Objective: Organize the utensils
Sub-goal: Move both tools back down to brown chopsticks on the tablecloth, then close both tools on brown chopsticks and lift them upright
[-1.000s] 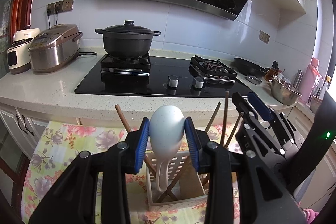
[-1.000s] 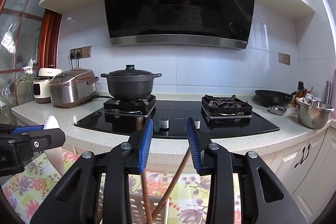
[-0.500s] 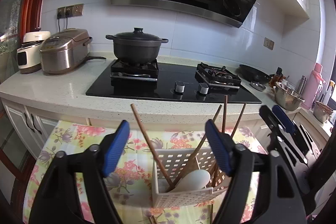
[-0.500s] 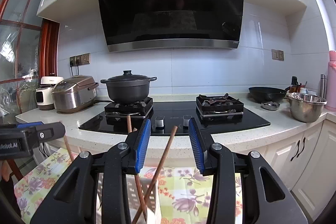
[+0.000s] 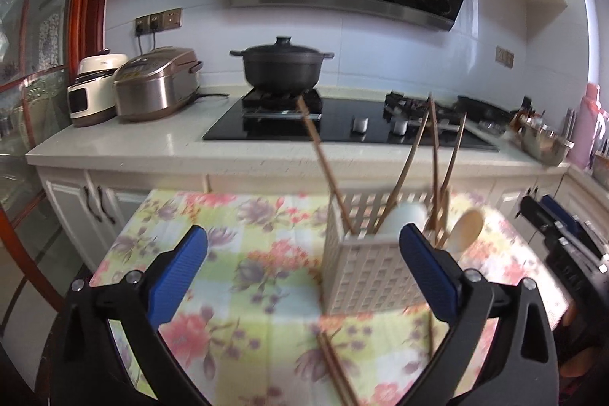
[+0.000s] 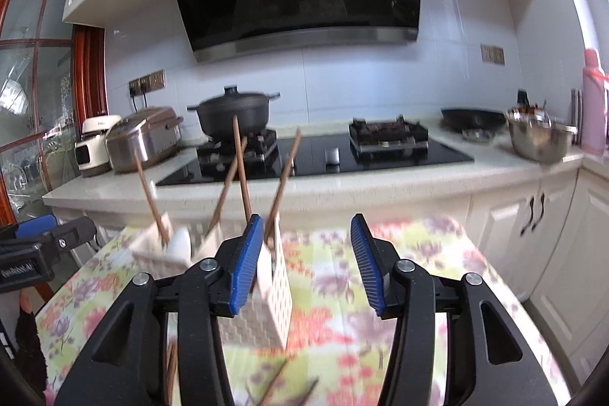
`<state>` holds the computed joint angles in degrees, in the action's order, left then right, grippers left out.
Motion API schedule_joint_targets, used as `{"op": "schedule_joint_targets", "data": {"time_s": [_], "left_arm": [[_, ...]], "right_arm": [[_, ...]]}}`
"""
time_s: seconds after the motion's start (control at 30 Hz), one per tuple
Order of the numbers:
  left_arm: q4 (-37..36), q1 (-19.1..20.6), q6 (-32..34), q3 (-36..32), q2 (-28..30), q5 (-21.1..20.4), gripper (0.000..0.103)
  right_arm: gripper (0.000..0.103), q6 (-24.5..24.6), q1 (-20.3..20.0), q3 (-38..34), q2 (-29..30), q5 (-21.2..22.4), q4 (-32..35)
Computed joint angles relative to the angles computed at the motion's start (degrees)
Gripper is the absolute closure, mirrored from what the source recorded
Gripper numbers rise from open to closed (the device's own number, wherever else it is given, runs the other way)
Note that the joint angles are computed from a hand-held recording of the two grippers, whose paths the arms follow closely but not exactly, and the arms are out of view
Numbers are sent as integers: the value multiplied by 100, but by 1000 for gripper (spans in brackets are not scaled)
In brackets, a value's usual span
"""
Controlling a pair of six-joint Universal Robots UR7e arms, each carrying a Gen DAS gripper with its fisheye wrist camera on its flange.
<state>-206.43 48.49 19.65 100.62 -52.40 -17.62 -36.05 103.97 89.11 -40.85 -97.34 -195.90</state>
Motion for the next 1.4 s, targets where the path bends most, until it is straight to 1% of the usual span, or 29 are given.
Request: {"op": "schedule_joint_targets", "data": {"time_s": [0.1,0.17,0.23,0.3,0.33,0.43,0.47,0.57,0.63,0.7,0.83,0.87,0.93,0.97,1.03,1.07,1.13,1.2,1.4], "left_arm": [[-517,27,368,118,188,268,5],[-479,69,234,260,239,394,5],[-244,103,-124,432,224,458,5],[248,147,-758,687,126,473,5],[622,174,-1185,826,47,482,5],[1424,228,-2099,1084,-151,483,5],[1855,256,-2569,1181,-264,480,5],[2881,344,-3628,1346,-550,399,5],[3507,385,-4207,1406,-712,352,5],[4032,432,-4616,1437,-828,304,5],[4533,466,-4955,1449,-888,294,5],[4829,481,-5170,1435,-924,276,5],[5209,506,-5433,1398,-962,214,6],[5196,523,-5419,1400,-954,156,6],[5293,555,-5487,1395,-942,101,6],[5326,561,-5518,1398,-939,88,6],[5359,591,-5548,1396,-935,42,6],[5450,615,-5616,1389,-943,-3,6],[5646,648,-5748,1278,-889,-152,10]], "right_arm": [[54,41,-45,287,-110,-189,100],[54,18,-63,414,-139,-329,150],[54,84,-94,540,-172,-492,312],[54,198,-125,619,-193,-656,541],[54,255,-136,648,-192,-765,648],[54,403,-148,651,-175,-1062,1038],[54,425,-156,647,-170,-1132,1130],[54,571,-172,561,-92,-1429,1530],[54,698,-200,494,-45,-1548,1801],[54,742,-191,415,22,-1685,1992],[54,707,-142,289,124,-1822,2157],[54,719,-123,247,160,-1898,2238],[56,581,-68,231,247,-2098,2133],[57,509,-45,222,281,-2197,2071],[70,421,-25,263,300,-2267,1917],[73,412,-23,279,296,-2278,1883],[86,338,-24,320,282,-2269,1812],[92,323,-40,341,256,-2207,1844],[95,513,-122,409,124,-1913,2038]]}}
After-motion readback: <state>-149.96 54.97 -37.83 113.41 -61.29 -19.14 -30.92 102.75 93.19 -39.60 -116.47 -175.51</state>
